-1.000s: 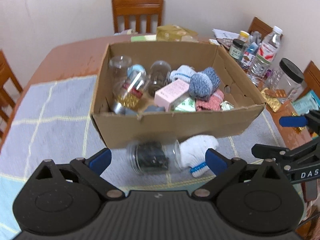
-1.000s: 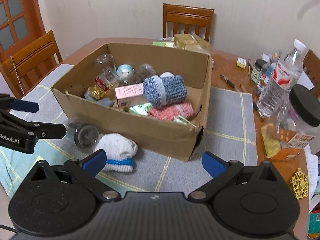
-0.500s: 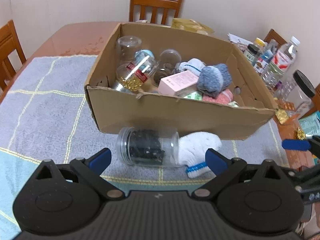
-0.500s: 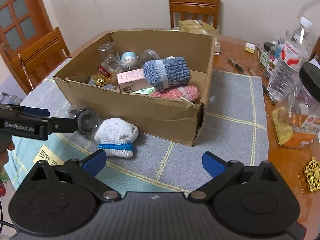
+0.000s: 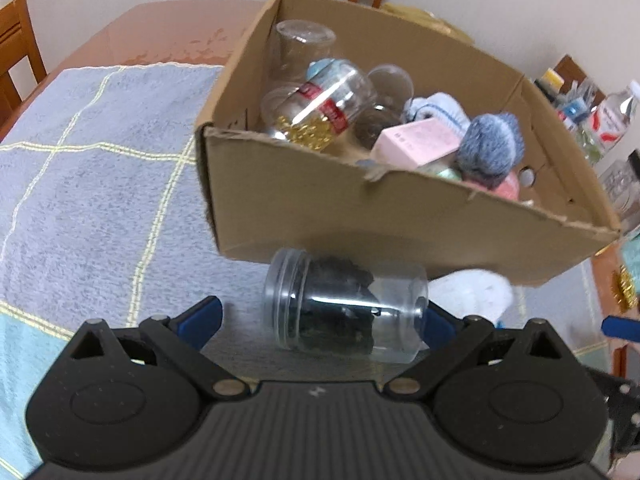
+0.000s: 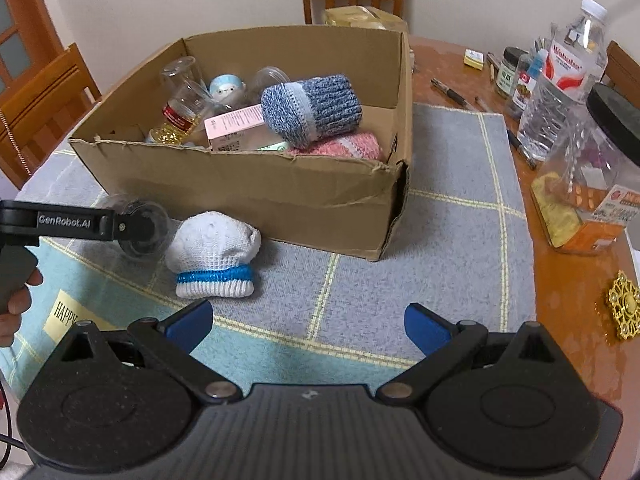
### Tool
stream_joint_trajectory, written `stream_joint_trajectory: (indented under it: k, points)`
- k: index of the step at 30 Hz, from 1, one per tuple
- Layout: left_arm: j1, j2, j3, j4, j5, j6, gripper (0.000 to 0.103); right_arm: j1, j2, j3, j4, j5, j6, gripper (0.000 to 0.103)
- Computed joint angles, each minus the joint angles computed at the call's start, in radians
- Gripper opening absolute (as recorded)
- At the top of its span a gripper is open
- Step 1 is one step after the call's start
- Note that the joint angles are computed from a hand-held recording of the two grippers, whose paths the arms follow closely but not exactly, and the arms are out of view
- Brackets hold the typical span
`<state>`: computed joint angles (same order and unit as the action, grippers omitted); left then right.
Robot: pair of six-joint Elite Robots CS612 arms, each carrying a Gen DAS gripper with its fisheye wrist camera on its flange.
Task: Organize objects
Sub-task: 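Grasp the dark-lidded clear jar with the left tool while the right tool grasps the white sock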
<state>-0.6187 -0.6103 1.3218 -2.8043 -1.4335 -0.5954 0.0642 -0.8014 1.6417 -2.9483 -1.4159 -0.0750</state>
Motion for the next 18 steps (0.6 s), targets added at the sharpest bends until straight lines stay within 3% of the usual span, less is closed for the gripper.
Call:
stream_joint_trajectory:
  k: [7,14,18]
  points:
    - [0.002,0.003,0.002,0.018,0.049,0.091,0.1,0.016,0.023,-0.037,0.041,-0.011,0.017,0.103]
    - [-0.003,0.001,0.044,-0.077,0.11,0.216,0.1,0.039,0.049,-0.059,0.035,-0.034,-0.028,0.103]
    - [-0.002,0.005,0.056,-0.115,0.108,0.222,0.1,0.047,0.059,-0.054,0.025,-0.028,-0.079,0.103]
